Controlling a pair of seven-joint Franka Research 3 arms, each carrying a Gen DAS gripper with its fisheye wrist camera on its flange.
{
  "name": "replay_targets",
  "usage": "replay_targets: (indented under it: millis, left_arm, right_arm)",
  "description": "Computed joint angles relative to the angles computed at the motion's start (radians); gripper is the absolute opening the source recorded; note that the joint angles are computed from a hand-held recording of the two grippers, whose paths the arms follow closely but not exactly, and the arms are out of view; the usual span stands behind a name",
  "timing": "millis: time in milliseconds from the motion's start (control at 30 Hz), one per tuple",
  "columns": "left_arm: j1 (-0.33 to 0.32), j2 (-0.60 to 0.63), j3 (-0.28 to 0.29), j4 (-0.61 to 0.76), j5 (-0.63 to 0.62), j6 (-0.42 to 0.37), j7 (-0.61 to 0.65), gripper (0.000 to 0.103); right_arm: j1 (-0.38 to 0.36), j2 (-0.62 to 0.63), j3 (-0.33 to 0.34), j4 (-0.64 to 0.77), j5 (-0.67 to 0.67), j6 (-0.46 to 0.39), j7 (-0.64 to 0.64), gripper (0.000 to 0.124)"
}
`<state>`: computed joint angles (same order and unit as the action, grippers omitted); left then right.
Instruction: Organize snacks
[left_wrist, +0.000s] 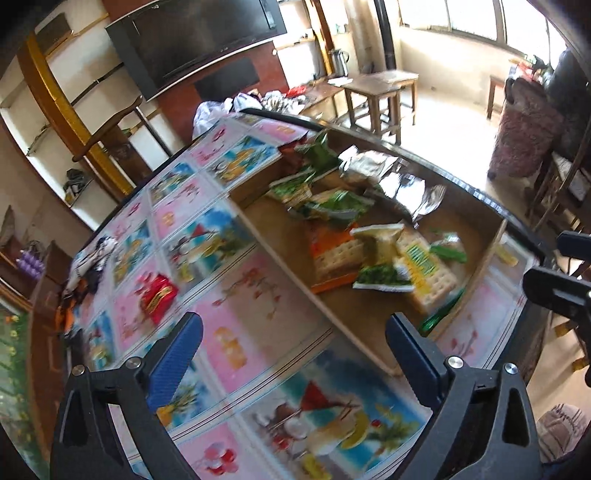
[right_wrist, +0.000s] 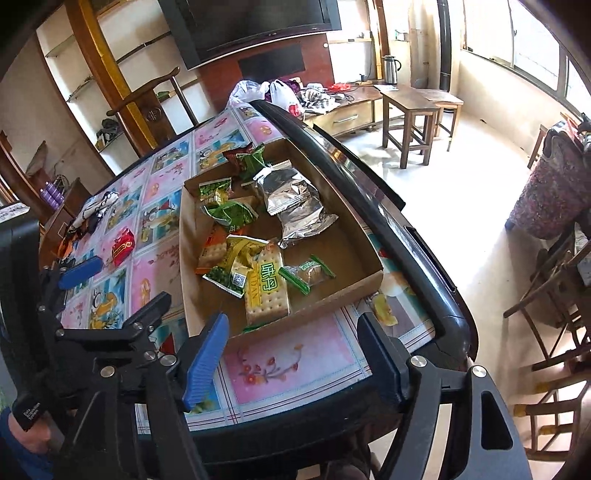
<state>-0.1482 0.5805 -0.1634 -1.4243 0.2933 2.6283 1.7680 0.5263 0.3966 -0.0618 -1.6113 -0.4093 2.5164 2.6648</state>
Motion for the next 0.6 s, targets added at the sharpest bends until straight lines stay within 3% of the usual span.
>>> replay_targets:
  millis: [67,167,600]
  left_arm:
    - [0.007,-0.018,0.002,-0.024,0.005,0.021,0.003,0.099]
    - [0.074,-0.051,-0.065,-0.068,-0.085,0.031,0.094,0.099]
    - [0.068,-0.143,-0.008,-0.215,-0.031,0.172,0.059,0.099]
  right_arm:
    - [0.009,0.004,-0.002,0.012,-0.01,-0.017,0.005,0.077]
    - [0.016,0.011,0.0,0.029,-0.014,-0.034,0.009,0.078]
    - [0.046,0.036,0.001,0.082,-0.046,-0.079,0.023,0.078]
